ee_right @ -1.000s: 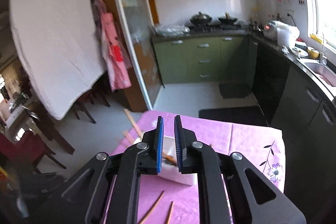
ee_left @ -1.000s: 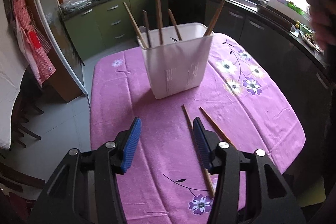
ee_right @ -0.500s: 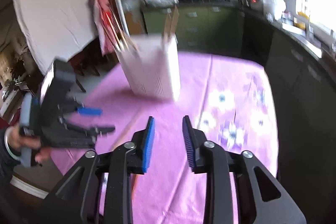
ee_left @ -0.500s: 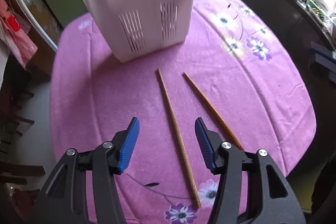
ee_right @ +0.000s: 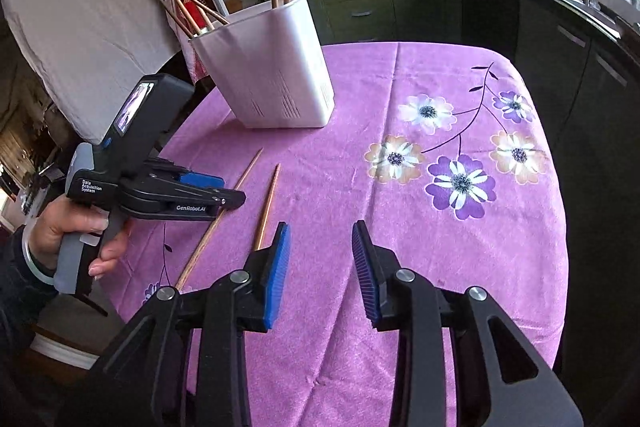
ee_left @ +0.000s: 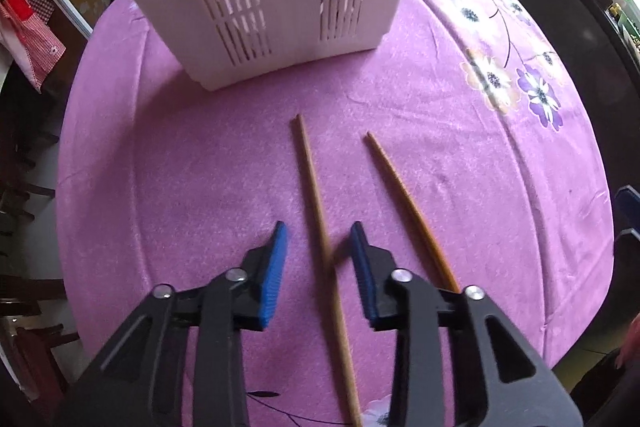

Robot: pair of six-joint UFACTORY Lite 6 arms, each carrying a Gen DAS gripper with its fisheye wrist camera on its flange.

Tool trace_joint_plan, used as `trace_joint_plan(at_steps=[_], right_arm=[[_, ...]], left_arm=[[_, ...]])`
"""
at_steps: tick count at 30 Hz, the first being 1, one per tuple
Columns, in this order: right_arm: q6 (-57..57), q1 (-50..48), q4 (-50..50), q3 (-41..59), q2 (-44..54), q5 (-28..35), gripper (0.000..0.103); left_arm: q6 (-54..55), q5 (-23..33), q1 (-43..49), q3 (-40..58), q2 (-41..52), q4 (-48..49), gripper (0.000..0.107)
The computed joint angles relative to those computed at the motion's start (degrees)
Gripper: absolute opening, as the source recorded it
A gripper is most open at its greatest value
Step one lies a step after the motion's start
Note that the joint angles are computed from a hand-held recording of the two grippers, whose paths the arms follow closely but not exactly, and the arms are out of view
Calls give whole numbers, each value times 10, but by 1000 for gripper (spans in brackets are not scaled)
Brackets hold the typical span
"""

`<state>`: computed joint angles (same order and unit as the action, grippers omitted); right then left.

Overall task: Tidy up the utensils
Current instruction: 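Grasp a chopstick with the left tool while the right tool grasps another chopstick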

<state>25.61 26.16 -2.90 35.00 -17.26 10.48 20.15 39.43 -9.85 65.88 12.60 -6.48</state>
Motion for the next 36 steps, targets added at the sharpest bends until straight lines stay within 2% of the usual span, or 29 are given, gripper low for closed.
trace_joint_plan(at_steps=[5, 9, 17, 22, 32, 36], right_arm=[[-95, -11, 96, -4, 8, -10, 33], [-144, -15, 147, -7, 7, -9, 32], [-94, -10, 98, -8, 1, -3, 34], [-57, -1, 66, 0, 8, -4, 34], [34, 33, -21, 44, 60, 1, 36], [-5, 37, 15, 75, 101, 4, 36]], left_arm=[[1, 2, 1, 2, 3, -1, 7], [-14, 3, -11, 7, 9, -4, 7], [68, 30, 50, -17, -88, -59, 7], [136, 71, 98, -36, -178, -108, 6], [284, 164, 225, -51, -297, -205, 6], [335, 187, 268, -65, -329, -237, 6]])
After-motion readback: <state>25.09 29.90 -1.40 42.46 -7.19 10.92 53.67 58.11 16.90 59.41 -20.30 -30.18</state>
